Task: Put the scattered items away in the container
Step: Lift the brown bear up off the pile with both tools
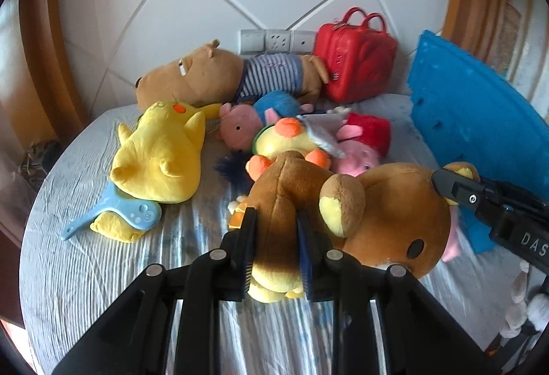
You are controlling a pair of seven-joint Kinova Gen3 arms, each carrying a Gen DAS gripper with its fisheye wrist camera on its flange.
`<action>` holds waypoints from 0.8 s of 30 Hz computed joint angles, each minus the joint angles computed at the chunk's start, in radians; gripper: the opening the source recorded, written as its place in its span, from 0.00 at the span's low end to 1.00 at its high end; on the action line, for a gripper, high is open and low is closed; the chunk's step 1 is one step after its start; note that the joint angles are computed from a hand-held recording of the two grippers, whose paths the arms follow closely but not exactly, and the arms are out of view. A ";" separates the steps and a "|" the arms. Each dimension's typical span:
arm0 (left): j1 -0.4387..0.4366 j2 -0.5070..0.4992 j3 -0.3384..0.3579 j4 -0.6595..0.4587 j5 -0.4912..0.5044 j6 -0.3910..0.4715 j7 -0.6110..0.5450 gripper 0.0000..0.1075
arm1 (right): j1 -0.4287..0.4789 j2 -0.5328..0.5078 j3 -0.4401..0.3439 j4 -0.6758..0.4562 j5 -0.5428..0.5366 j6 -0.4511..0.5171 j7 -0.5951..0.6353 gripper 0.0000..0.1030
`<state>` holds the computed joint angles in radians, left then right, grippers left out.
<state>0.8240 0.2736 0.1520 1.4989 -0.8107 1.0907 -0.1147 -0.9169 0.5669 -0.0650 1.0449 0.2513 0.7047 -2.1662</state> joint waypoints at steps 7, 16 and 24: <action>0.062 -0.024 0.040 -0.003 -0.034 0.038 0.015 0.20 | -0.085 -0.133 0.038 0.157 0.117 0.004 -0.165 0.34; 0.233 0.082 0.038 -0.190 -0.093 0.237 0.096 0.20 | 0.008 -0.304 -0.060 0.365 0.177 -0.067 -0.165 0.34; 0.402 0.243 -0.038 -0.462 -0.074 0.414 0.101 0.20 | 0.189 -0.442 -0.156 0.526 0.003 -0.127 0.082 0.34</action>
